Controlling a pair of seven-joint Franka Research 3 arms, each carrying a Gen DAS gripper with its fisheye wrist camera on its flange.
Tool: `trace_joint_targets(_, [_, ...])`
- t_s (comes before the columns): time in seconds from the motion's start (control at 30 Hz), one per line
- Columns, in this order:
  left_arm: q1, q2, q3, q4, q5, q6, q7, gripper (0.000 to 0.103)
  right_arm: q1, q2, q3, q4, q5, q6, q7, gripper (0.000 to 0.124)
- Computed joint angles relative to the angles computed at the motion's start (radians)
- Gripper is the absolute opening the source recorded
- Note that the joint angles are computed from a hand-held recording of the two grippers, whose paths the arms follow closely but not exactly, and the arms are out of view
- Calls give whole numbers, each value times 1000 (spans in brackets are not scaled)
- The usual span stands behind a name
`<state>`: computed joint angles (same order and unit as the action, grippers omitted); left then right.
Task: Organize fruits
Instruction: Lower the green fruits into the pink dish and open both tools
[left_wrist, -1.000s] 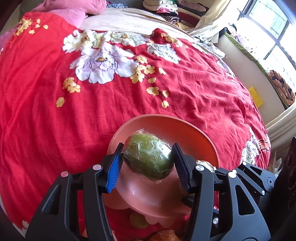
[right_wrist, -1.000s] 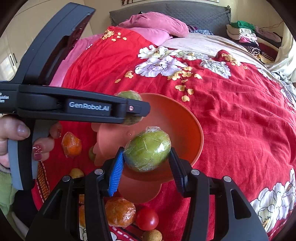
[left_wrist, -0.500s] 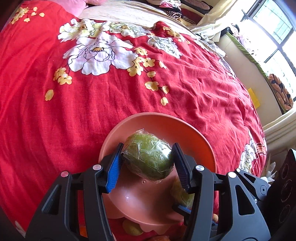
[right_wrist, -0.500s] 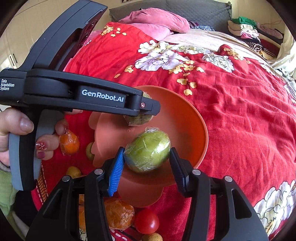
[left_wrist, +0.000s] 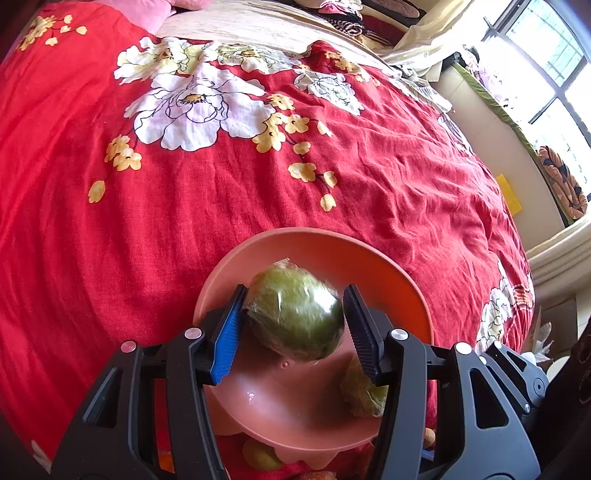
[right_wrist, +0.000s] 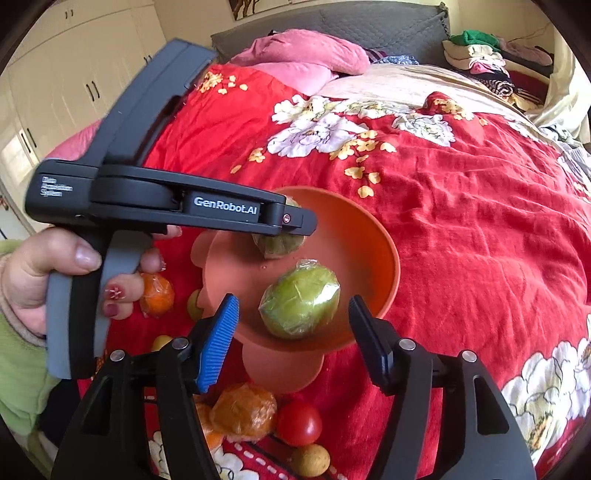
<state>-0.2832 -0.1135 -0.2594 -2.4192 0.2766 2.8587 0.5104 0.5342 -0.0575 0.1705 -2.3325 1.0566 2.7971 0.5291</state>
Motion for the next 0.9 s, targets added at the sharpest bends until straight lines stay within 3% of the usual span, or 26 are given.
trace_joint_targets(0.4, [8,-38,-16,-1,60,-23,-54,46,19,-69,-17,-52,71,8,-40,70])
trace_joint_targets(0.73, [32,-132,-59,-20,203,-95,-186,73,27,-97,-28,-74,94,56,-46,81])
trace_joint_targets(0.9, [41,-192,-79,-44,256,-110,-241,81,29,-110,-38,-81,110,75,-48,85])
